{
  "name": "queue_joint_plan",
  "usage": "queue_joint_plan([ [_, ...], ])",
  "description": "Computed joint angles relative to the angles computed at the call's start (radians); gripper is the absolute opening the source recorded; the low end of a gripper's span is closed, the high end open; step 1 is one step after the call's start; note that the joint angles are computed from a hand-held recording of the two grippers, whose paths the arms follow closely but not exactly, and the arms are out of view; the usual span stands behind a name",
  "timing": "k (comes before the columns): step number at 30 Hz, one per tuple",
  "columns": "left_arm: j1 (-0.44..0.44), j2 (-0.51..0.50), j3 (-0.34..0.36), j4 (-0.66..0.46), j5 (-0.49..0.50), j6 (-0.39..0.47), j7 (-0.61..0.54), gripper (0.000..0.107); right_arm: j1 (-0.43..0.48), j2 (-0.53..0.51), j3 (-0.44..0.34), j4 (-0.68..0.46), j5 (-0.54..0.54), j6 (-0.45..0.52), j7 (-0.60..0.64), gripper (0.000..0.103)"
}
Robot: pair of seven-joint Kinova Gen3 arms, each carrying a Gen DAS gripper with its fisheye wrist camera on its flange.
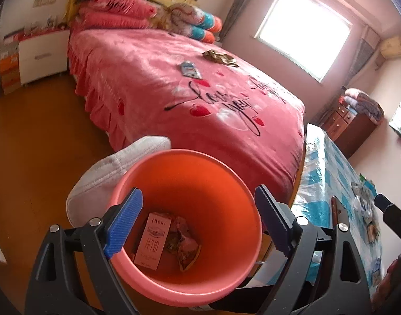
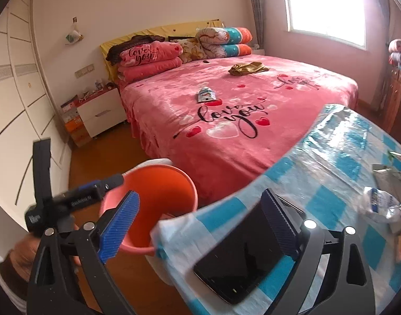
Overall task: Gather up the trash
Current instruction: 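Carry the carton and bottle to the orange bucket and release both, then move both open tools back over the trash on the checked table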
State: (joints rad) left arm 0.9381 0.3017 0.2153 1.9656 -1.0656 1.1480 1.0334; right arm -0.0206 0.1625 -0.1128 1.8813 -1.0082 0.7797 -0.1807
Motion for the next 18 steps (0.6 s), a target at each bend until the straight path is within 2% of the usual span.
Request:
queue_joint_plan([
  [4,-0.068,0.052,0.093,-0.117,0.054,0.132,-0.163,0.088,0.044,-0.009,0.016,0.037,-0.063,0.031,0.085,0.095],
  [7,-0.035,0.105,0.065,-0.218,0.106,0.239,-0.285,0.088,0.066,-0.021,0.031,0.066,-0.121,0.045,0.155,0.096],
  [10,0.039,0.104,-0.036,-0.268,0.159,0.236,-0.362,0.088,0.087,-0.032,0.053,0.096,-0.177,0.059,0.233,0.097],
  [14,0.056,0.141,-0.047,-0.350,0.167,0.305,-0.483,0.088,0.121,-0.046,0.087,0.147,-0.269,0.082,0.374,0.097],
  [18,0.070,0.164,-0.063,-0.410,0.170,0.316,-0.565,0.088,0.153,-0.048,0.122,0.183,-0.333,0.109,0.464,0.098],
])
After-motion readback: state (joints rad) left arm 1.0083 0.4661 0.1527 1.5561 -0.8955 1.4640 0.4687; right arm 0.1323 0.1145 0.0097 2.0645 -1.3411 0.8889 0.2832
